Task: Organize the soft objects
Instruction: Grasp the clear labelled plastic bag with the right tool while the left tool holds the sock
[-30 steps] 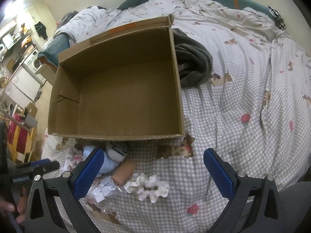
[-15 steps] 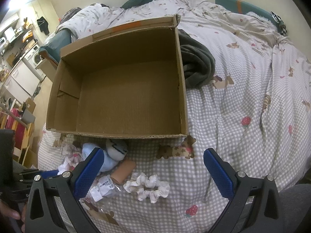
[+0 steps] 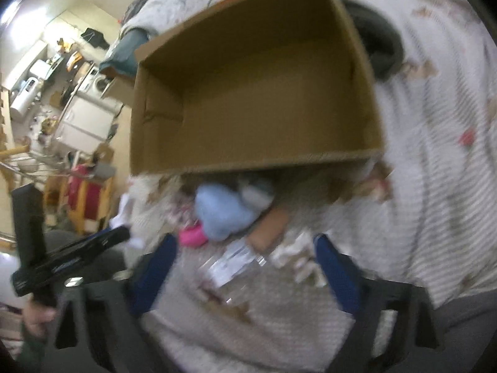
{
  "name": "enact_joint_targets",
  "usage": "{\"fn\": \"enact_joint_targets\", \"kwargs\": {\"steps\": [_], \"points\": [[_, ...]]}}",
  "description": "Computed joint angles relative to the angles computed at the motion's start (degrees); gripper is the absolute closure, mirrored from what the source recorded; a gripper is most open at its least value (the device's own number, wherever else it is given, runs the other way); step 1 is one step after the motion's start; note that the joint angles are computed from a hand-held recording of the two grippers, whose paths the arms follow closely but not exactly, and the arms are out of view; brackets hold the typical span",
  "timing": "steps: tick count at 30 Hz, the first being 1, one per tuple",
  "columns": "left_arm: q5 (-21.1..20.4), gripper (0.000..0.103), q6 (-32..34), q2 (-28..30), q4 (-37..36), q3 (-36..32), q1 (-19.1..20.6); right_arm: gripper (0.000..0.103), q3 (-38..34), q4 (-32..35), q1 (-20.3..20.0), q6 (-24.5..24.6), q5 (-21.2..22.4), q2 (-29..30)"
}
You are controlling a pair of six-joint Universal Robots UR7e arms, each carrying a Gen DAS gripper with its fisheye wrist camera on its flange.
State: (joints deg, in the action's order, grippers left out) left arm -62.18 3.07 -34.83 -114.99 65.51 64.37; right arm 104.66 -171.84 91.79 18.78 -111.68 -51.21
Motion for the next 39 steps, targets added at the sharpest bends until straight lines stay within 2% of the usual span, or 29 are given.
{"fn": "enact_joint_targets", "kwargs": {"steps": [4, 9, 12, 14, 15, 17, 18, 19, 24, 27, 32, 35, 39], "points": [[0.9, 0.076, 2.2, -0.5, -3.4, 2.2, -0.6, 0.032, -0.5, 3.2, -1.9, 2.4, 7.0, 0.6], [1.8, 0.076, 4.2, -0.7, -5.2, 3.8, -1.0, 0.033, -2.2, 6.1, -3.0, 5.5, 8.0, 2.8], [2.1, 0.075, 4.9, -0.7, -6.3, 4.2, -1.2, 0.042, -4.0, 8.1, -3.6, 7.0, 8.8, 4.5], [2.2, 0.075, 5.0, -0.5, -6.5, 4.2, -1.2, 0.043, -5.3, 8.7, -3.6, 7.1, 8.1, 5.7], [2.3, 0.075, 5.0, -0.6, -6.6, 4.3, -1.2, 0.046, -5.9, 8.8, -3.6, 6.9, 8.1, 6.4], [2.5, 0.076, 5.0, -0.7, -6.6, 4.5, -1.3, 0.060, -6.7, 8.9, -3.6, 6.5, 8.2, 6.9], [2.6, 0.075, 5.0, -0.7, -6.7, 4.5, -1.3, 0.073, -7.1, 8.8, -3.5, 6.1, 7.8, 7.3], [2.6, 0.076, 5.1, -0.7, -6.8, 4.5, -1.3, 0.076, -6.7, 8.7, -3.2, 5.6, 7.4, 6.8], [3.1, 0.075, 4.8, -0.7, -7.4, 4.4, -1.1, 0.078, -5.8, 6.0, -1.2, 1.8, 6.0, 6.1], [3.2, 0.076, 5.0, -0.9, -7.9, 4.7, -1.1, 0.078, -4.7, 5.3, -0.3, 1.7, 6.2, 5.5], [3.6, 0.076, 6.2, -1.4, -9.7, 6.0, -1.3, 0.078, -1.5, -0.9, 1.3, -0.2, 5.4, 4.5], [4.3, 0.076, 6.9, -1.7, -10.7, 6.7, -1.6, 0.078, 0.1, -2.5, 0.9, -0.3, 5.9, 3.5], [4.3, 0.076, 7.1, -2.1, -11.4, 7.2, -1.6, 0.078, 3.5, -8.8, 0.8, -3.2, 8.5, 1.4]]}}
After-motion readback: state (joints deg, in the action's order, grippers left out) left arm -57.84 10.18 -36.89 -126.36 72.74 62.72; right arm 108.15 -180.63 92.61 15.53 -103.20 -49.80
